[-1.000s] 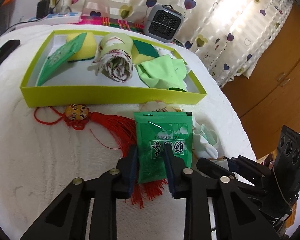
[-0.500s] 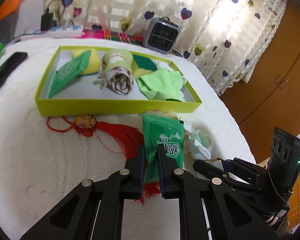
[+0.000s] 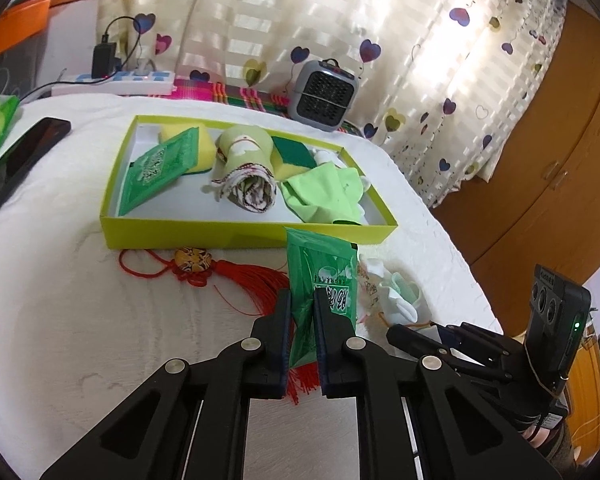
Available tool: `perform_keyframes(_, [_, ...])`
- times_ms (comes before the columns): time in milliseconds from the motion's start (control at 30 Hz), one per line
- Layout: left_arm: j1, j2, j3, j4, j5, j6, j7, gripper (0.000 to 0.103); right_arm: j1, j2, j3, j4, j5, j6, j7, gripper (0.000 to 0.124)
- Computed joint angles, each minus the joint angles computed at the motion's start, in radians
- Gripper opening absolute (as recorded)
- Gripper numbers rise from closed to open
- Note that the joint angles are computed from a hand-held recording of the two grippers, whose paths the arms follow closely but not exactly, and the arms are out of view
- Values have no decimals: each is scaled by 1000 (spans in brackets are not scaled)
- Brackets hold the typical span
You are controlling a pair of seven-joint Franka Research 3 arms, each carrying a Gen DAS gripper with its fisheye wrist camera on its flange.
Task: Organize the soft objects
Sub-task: 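Lift the tea packet and socks and carry them over the box lid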
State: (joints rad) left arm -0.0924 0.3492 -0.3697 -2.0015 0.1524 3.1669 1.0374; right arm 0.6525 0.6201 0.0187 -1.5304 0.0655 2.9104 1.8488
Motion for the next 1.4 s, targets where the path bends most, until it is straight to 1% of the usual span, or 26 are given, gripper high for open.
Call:
perform_keyframes(100, [2, -12, 5, -12, 2, 11, -3, 10, 10, -8, -12, -12, -4, 13, 13, 25])
perform_keyframes(267, [30, -29, -15, -22, 5, 25, 3, 10, 33, -18, -40, -16, -25, 23, 44, 25])
perform_keyframes(400, [69, -32, -50, -15, 2, 24, 23, 10, 54, -24, -67, -9, -57, 28, 71, 25])
perform_keyframes(533, [141, -8, -127, 18, -23, 4, 71, 10, 71, -26, -88, 5, -86, 28, 98, 25])
perform_keyframes(600, [126, 0, -113, 40, -28, -17, 81, 10, 79, -24, -100, 18, -103, 23, 112, 25])
perform_keyframes(700, [157, 30, -153, 79, -65, -42, 128, 10, 79, -18, -103, 36, -119, 15, 123, 25])
perform_keyframes(800, [129, 48, -129, 117, -78, -50, 151, 10, 82, -4, -111, 72, -139, -7, 135, 25])
perform_keyframes(867, [133, 65, -139, 143, -92, -56, 176, 10, 78, 5, -111, 94, -149, -12, 139, 25])
perform_keyframes(967, [105, 90, -113, 193, -102, -83, 189, 10, 72, 18, -109, 119, -156, -16, 144, 25])
perform_keyframes(1200, [29, 127, -20, 284, -101, -119, 180, 10, 64, 61, -119, 203, -173, -44, 159, 25])
perform_keyframes(1267, [31, 141, -22, 307, -109, -127, 185, 10, 58, 80, -119, 237, -175, -60, 161, 25])
perform_keyframes(1400, [4, 173, 13, 368, -102, -153, 175, 10, 48, 122, -114, 311, -177, -95, 159, 25])
